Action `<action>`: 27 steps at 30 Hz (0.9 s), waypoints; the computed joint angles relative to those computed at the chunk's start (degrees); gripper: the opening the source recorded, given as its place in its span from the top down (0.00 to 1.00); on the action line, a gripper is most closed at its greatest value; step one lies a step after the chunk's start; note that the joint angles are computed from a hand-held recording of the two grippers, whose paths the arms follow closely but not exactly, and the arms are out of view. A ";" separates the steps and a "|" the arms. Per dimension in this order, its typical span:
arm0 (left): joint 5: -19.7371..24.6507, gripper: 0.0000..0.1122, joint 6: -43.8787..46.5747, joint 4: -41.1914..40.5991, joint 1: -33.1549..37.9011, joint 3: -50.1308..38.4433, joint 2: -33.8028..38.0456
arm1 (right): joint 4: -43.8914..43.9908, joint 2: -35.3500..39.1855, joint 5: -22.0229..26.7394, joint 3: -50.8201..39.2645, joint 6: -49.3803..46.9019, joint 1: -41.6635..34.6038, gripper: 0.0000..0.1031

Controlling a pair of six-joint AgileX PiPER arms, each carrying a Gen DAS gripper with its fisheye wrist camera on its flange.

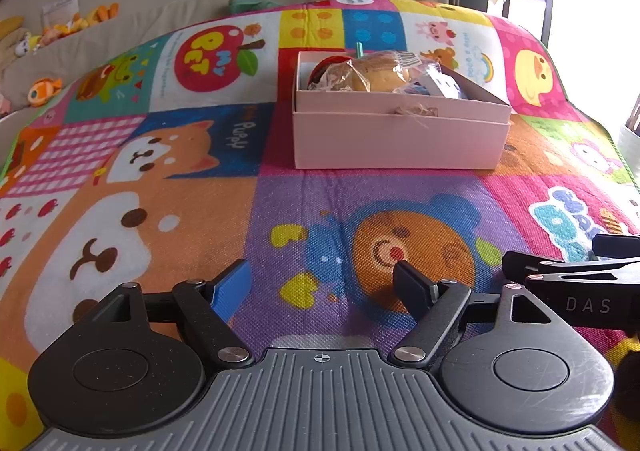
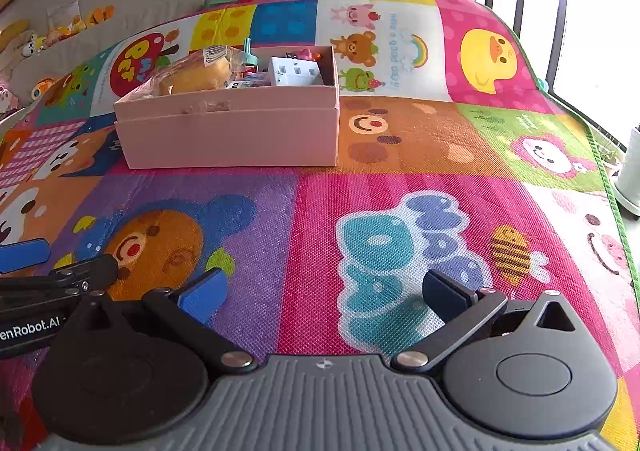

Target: Organize objects

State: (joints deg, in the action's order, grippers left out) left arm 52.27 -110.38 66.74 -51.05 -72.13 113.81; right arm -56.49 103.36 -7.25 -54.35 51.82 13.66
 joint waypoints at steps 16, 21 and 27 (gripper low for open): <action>0.32 0.26 -0.03 -0.03 -0.20 -0.05 0.09 | 0.48 0.02 0.05 -0.03 -0.44 0.07 0.00; 0.35 0.26 -0.06 -0.03 -0.25 -0.02 0.08 | 0.21 -0.01 0.03 -0.01 -0.19 0.02 0.00; 0.35 0.26 -0.04 -0.04 -0.23 -0.02 0.07 | 0.13 0.01 -0.02 0.00 -0.14 -0.02 0.00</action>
